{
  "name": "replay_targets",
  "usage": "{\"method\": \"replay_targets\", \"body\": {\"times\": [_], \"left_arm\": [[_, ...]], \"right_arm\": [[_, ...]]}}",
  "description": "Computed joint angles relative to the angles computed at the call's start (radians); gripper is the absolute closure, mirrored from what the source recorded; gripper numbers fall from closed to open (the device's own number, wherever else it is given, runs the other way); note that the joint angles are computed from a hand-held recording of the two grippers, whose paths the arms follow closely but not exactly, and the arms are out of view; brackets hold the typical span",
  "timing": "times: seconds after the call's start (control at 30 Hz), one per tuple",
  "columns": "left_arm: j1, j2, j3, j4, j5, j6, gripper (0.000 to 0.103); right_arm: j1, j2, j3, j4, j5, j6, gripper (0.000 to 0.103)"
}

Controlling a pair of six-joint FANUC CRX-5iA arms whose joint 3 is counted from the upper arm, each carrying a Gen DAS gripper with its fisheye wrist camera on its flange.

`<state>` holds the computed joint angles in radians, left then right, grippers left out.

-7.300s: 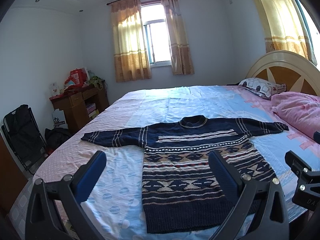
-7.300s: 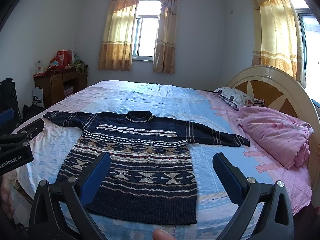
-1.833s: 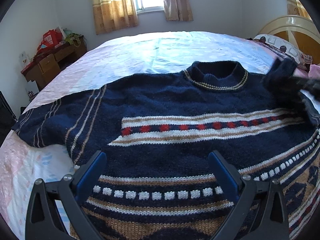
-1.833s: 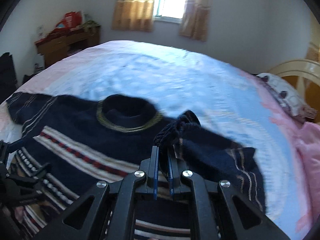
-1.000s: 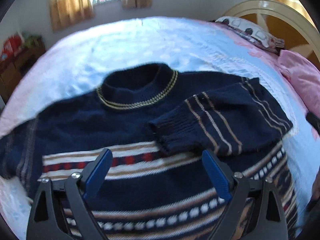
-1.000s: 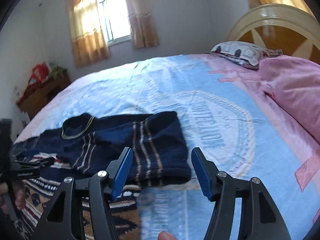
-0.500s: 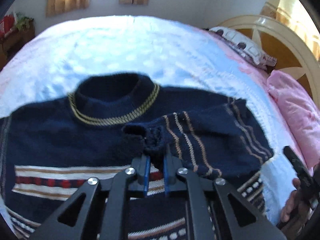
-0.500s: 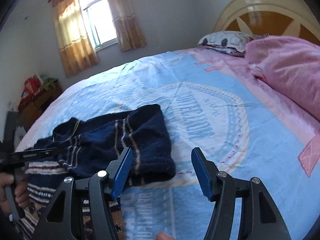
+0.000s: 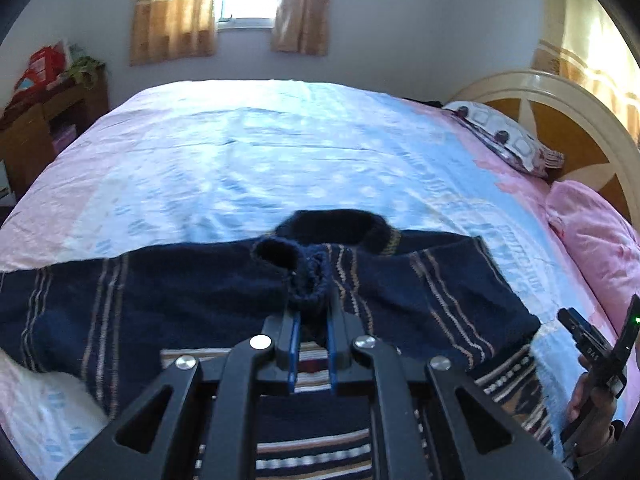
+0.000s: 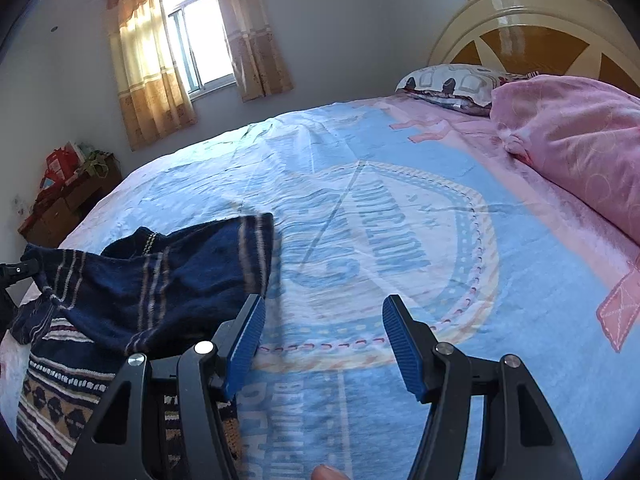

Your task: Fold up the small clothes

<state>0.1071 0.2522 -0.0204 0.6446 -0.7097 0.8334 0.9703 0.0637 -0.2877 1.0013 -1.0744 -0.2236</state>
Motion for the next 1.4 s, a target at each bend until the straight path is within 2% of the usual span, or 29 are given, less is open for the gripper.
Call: {"method": "replay_targets", "body": {"times": [0.27,0.5,0.57,0.63,0.7,0.83,0.9,0.97,1.03,1.1,1.13,1.17,1.2,1.3,1.33,1.37,1.4], "left_arm": [[0.034,0.041,0.008,-0.077,0.020,0.062,0.092],[0.020,0.086,0.004,-0.159,0.068,0.142,0.089],[0.015,0.080,-0.020,-0.164,0.105,0.126,0.089],[0.009,0.067,-0.050,-0.147,0.147,0.062,0.090],[0.007,0.062,-0.057,-0.146,0.164,0.036,0.089],[0.002,0.064,-0.060,-0.138,0.191,-0.013,0.091],[0.009,0.061,-0.069,-0.112,0.197,-0.018,0.091],[0.017,0.059,-0.089,-0.048,0.208,-0.060,0.091],[0.019,0.065,-0.092,-0.044,0.216,-0.064,0.091],[0.019,0.078,-0.074,-0.084,0.205,-0.017,0.089],[0.018,0.076,-0.078,-0.083,0.213,-0.009,0.088],[0.017,0.071,-0.087,-0.073,0.219,-0.017,0.088],[0.018,0.066,-0.089,-0.084,0.221,-0.009,0.087],[0.021,0.051,-0.088,-0.166,0.218,0.048,0.082],[0.022,0.050,-0.085,-0.191,0.217,0.070,0.074],[0.024,0.048,-0.081,-0.220,0.219,0.103,0.060],[0.028,0.046,-0.085,-0.215,0.220,0.108,0.055]], "right_arm": [[-0.001,0.005,0.001,0.000,0.065,0.045,0.041],[0.004,0.014,0.004,0.007,0.128,0.113,0.041],[-0.001,0.005,-0.009,0.031,0.177,0.116,0.041],[-0.009,0.004,-0.005,0.047,0.215,0.129,0.041],[-0.010,0.029,0.042,0.031,0.210,0.178,0.041],[-0.006,0.129,0.192,-0.074,0.148,0.362,0.041],[-0.002,0.153,0.219,-0.088,0.131,0.385,0.041],[-0.004,0.151,0.219,-0.124,0.161,0.405,0.041],[-0.004,0.166,0.250,-0.202,0.153,0.469,0.041],[-0.011,0.198,0.320,-0.367,0.106,0.582,0.041],[-0.014,0.198,0.323,-0.415,0.107,0.592,0.041],[-0.010,0.190,0.311,-0.409,0.115,0.587,0.041],[-0.005,0.189,0.316,-0.416,0.108,0.598,0.041],[-0.011,0.198,0.377,-0.563,0.076,0.692,0.041],[-0.004,0.202,0.379,-0.559,0.067,0.697,0.041],[0.009,0.208,0.381,-0.522,0.045,0.691,0.041],[0.018,0.212,0.386,-0.494,0.030,0.686,0.041]]}}
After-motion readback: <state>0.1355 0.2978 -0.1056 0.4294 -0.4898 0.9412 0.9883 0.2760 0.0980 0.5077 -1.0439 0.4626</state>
